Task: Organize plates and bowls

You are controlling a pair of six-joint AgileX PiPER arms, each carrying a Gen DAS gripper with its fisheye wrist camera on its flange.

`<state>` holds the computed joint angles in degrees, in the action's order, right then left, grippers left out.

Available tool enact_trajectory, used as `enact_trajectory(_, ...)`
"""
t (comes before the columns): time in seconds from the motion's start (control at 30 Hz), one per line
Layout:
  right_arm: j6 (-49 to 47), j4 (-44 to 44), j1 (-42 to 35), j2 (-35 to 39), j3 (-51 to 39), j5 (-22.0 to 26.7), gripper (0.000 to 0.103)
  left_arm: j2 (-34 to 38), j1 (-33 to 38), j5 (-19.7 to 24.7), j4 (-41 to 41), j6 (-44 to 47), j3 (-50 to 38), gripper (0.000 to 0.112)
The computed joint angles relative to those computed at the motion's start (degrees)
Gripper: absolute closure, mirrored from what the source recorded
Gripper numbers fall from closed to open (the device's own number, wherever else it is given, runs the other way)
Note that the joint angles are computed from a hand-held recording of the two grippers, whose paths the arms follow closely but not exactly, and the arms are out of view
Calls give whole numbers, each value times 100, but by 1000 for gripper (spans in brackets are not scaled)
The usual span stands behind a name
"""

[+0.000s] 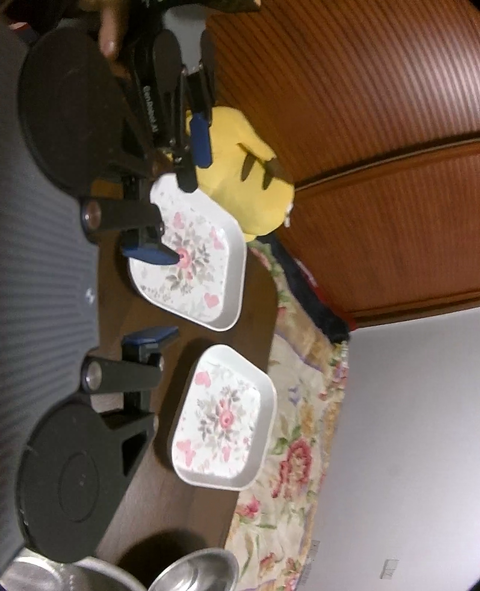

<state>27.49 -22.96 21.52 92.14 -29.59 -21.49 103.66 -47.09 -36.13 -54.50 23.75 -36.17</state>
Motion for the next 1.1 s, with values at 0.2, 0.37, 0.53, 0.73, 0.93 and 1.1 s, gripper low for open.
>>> enact_trajectory(0.2, 937, -861, -44, 658, -777, 471, 66, 288, 615, 271, 961, -707, -163, 71)
enact_trajectory(0.37, 1431, -1315, -33, 988, -1116, 589, 72, 475, 843, 385, 1454, -1075, -252, 78)
enact_trajectory(0.53, 1481, -1365, 18, 1168, -1247, 630, 77, 564, 929, 440, 1776, -1327, -279, 86)
enact_trajectory(0.73, 1570, -1440, 6, 1309, -1383, 694, 81, 596, 962, 481, 1882, -1406, -291, 93)
enact_trajectory(0.93, 1809, -1719, -39, 1415, -1441, 621, 92, 542, 915, 603, 1676, -1257, -290, 97)
enact_trajectory(1.1, 2073, -1921, -127, 1237, -1292, 562, 93, 249, 657, 592, 1160, -807, -183, 97)
